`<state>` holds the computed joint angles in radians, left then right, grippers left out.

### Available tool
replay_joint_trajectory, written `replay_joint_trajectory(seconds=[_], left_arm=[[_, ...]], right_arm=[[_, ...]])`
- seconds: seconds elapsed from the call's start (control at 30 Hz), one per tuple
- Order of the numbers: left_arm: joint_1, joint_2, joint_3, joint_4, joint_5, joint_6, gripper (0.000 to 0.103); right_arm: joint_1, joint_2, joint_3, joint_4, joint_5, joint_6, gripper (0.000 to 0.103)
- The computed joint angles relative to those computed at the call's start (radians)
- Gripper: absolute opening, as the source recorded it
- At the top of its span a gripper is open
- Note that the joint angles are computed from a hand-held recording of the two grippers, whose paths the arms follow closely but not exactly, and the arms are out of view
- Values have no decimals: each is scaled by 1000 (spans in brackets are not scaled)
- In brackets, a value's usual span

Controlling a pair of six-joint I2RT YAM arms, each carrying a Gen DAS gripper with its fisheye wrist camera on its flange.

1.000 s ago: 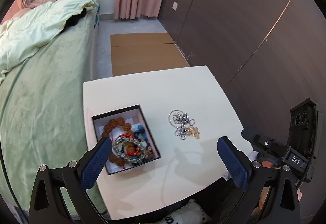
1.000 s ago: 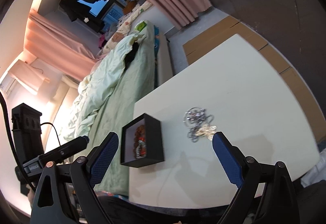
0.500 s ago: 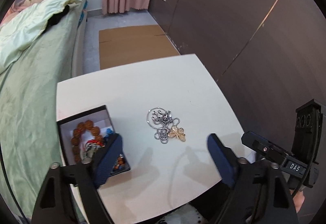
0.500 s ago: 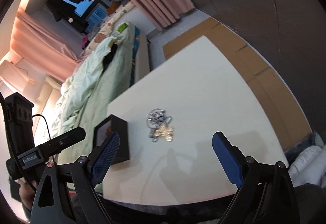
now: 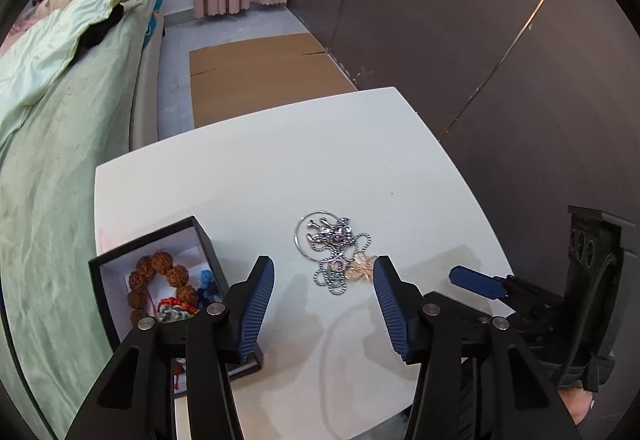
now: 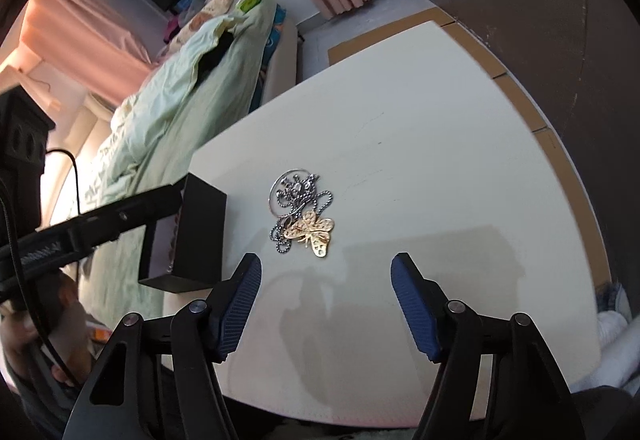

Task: Organize jewelry
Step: 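Move both tools back over the silver chains and gold butterfly pendant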

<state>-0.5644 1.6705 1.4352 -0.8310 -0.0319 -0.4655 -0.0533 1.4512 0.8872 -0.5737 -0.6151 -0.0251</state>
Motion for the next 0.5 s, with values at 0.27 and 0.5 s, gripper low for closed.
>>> replay_joint_trajectory(seconds=[0.27,0.5], left_arm=[[74,-57,-61,31,37,18,53],[150,-108,-129,56,64,24,53]], right_arm=[[132,44,-6,94,117,60,69],[216,93,1,165,209,100,69]])
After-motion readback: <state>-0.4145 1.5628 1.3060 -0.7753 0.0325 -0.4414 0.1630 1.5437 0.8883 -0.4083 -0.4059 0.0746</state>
